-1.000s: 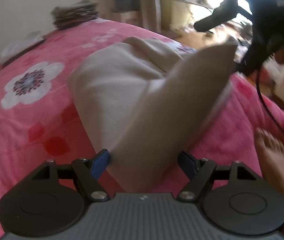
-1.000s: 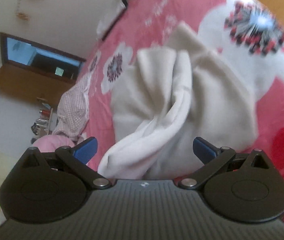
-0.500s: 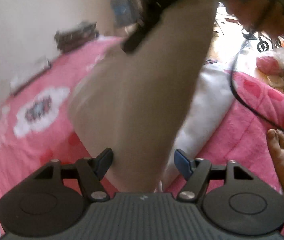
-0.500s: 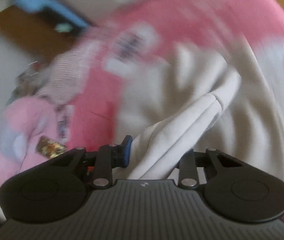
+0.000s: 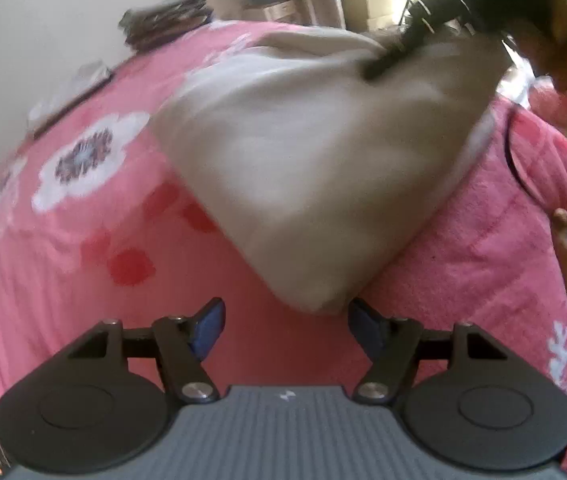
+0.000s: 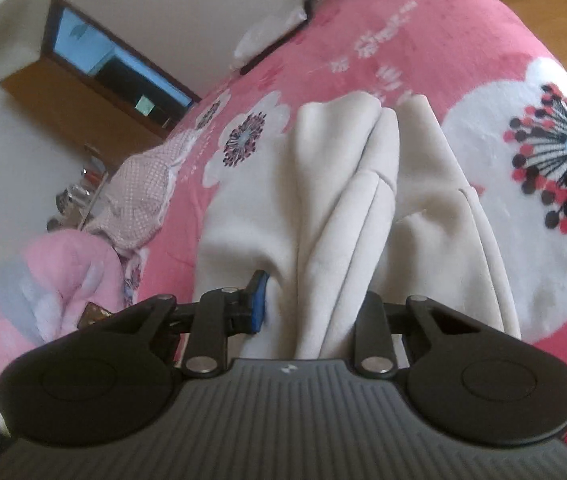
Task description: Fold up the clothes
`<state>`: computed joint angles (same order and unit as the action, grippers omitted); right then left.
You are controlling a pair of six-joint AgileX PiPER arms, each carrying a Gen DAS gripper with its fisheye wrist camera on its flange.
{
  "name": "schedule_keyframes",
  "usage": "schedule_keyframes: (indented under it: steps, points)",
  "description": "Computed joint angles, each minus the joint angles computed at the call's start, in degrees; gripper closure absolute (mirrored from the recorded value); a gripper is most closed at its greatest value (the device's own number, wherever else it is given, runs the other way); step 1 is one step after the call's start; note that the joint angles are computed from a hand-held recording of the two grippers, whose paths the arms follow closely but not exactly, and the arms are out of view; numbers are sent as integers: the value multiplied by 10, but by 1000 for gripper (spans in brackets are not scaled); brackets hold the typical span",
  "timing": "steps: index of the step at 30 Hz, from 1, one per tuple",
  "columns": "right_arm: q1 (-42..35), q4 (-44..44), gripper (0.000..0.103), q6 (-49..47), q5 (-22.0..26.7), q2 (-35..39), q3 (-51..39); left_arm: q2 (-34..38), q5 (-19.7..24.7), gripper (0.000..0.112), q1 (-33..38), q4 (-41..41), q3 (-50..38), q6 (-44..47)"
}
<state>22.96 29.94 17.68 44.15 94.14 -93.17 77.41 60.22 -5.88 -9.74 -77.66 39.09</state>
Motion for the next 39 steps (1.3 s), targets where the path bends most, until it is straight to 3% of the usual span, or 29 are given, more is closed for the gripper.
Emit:
schedule_keyframes:
  steps: [2, 6, 8, 11, 13, 16, 21, 25, 29, 31, 33, 34, 36, 39]
  points:
    - [1, -15, 79, 4, 4, 0, 21, -2, 12, 44, 17, -23, -6, 13]
    - [-2, 9, 79, -24, -39, -29, 69, -13, 13, 44, 25, -26, -1, 27]
    - [4, -9, 79, -35, -45, -31, 65, -12, 30, 44, 31, -31, -7, 25]
    - [-1, -24, 77, -62, -35, -20, 62, -5, 80, 44, 74, -108, -35, 87]
    - [-8, -13, 69, -63, -37, -26, 72, -8, 94, 43, 107, -164, -48, 135]
    - [-18, -32, 56, -13, -25, -48, 72, 3, 91, 41, 137, -213, -72, 134]
    - [10, -235, 53, 143, -22, -116, 77, 28, 53, 43, 102, -197, -91, 71]
    - [64, -296, 67, 129, -22, -148, 73, 25, 18, 43, 59, -158, -68, 56]
    - [158, -364, 77, 85, 8, -148, 62, 24, -2, 43, 33, -136, -54, 40]
    - [197, -415, 80, 80, 33, -134, 60, 29, -7, 43, 22, -129, -54, 33]
    - [236, -506, 89, 89, 100, -101, 48, 35, -11, 43, 12, -122, -54, 26]
    - [242, -534, 90, 96, 117, -92, 56, 36, -15, 43, 6, -117, -53, 23]
    - [231, -546, 88, 113, 102, -95, 92, 32, -33, 43, -9, -99, -43, 14]
    - [208, -527, 89, 124, 113, -104, 88, 33, -40, 42, -14, -93, -40, -4]
